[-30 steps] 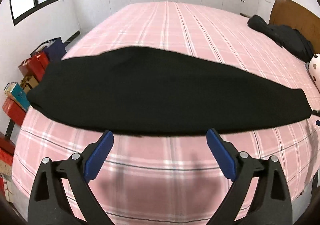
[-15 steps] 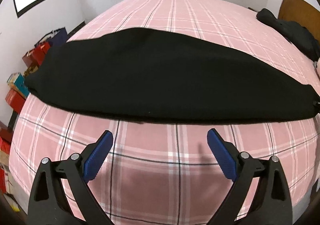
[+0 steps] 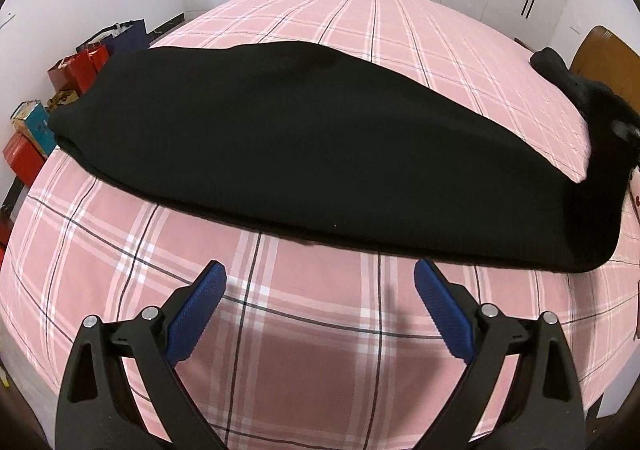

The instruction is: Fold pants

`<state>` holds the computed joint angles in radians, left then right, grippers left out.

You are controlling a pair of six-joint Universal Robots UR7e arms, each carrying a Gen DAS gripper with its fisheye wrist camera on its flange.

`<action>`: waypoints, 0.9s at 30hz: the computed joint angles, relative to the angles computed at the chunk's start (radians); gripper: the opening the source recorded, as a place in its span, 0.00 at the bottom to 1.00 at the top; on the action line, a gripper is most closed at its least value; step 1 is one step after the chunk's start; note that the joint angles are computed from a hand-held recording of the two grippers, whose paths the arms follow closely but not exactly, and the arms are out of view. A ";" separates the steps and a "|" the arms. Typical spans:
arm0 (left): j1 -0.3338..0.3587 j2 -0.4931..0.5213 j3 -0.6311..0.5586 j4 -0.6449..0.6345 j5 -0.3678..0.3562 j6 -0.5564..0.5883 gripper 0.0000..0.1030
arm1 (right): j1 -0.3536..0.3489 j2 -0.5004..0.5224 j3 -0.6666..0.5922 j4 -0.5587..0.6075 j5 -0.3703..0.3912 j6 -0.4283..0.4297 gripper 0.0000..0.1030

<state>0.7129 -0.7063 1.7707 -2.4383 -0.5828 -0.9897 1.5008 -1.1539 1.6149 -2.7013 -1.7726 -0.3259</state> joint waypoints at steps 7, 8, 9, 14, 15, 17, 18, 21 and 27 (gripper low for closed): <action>0.008 -0.020 0.010 0.019 0.021 0.030 0.90 | 0.080 0.152 0.031 0.015 -0.127 -0.062 0.18; 0.012 -0.025 0.014 0.020 0.020 0.031 0.90 | 0.086 0.172 0.036 0.005 -0.162 -0.074 0.19; 0.015 -0.029 0.016 0.025 0.021 0.030 0.90 | 0.090 0.182 0.044 -0.006 -0.188 -0.082 0.20; 0.039 -0.036 0.005 0.073 -0.001 0.014 0.90 | 0.079 0.198 0.048 -0.017 -0.198 -0.089 0.22; 0.042 -0.032 -0.003 0.093 -0.003 0.009 0.90 | 0.083 0.202 0.037 -0.007 -0.203 -0.085 0.22; 0.047 -0.024 -0.020 0.131 -0.012 0.003 0.90 | 0.097 0.200 0.023 0.017 -0.224 -0.088 0.26; 0.048 -0.019 -0.028 0.148 -0.018 0.001 0.90 | 0.109 0.206 0.030 0.007 -0.242 -0.089 0.27; 0.049 -0.008 -0.045 0.180 -0.023 0.005 0.90 | 0.122 0.221 0.026 -0.012 -0.292 -0.112 0.27; 0.046 -0.008 -0.043 0.191 -0.014 0.011 0.93 | 0.130 0.222 0.038 -0.057 -0.309 -0.107 0.24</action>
<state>0.7585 -0.7148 1.7278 -2.2470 -0.5972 -0.9791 1.6303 -0.9324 1.6530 -2.7583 -2.0816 -0.4330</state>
